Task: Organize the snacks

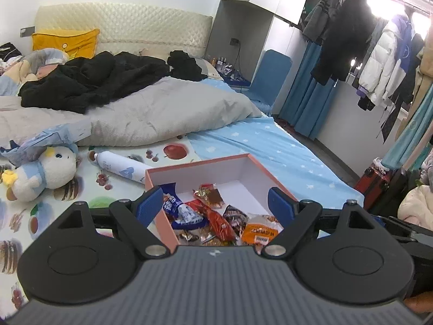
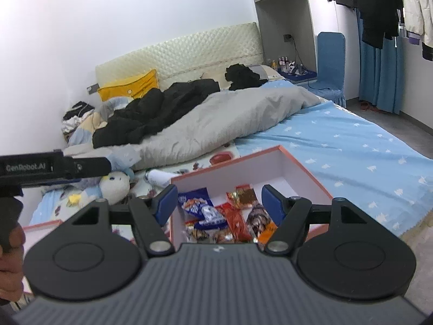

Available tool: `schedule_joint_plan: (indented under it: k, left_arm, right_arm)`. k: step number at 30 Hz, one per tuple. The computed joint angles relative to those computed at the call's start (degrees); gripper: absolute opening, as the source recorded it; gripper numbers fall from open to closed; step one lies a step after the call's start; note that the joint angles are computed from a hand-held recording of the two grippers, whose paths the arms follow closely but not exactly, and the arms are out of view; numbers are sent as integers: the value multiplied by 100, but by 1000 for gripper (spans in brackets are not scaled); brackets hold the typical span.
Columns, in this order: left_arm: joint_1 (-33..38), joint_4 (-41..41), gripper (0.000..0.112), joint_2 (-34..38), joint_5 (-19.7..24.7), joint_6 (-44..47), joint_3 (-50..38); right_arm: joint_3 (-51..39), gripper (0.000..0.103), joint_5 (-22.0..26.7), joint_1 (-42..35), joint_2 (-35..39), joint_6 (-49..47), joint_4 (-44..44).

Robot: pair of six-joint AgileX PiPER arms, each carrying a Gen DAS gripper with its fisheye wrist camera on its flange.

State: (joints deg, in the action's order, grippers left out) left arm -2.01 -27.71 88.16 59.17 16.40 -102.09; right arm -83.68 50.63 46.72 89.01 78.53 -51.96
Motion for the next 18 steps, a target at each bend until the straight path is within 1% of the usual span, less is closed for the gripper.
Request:
schedule_joint_plan:
  k: [3, 6, 9, 12, 18]
  left_arm:
    - [76, -92, 87, -330, -45, 100, 401]
    - [98, -4, 87, -582, -141, 120, 719]
    - [200, -69, 87, -762, -145, 187, 1003]
    - [324, -129, 87, -840, -126, 354, 1173]
    - [500, -177, 87, -842, -79, 435, 1177]
  right_arm:
    - [96, 71, 131, 174, -42, 220, -154]
    - [175, 71, 310, 361, -48, 412, -437]
    - [268, 71, 307, 469, -71, 436, -409]
    - [332, 71, 317, 555, -99, 468, -340]
    - [344, 71, 360, 545, -110, 463, -278]
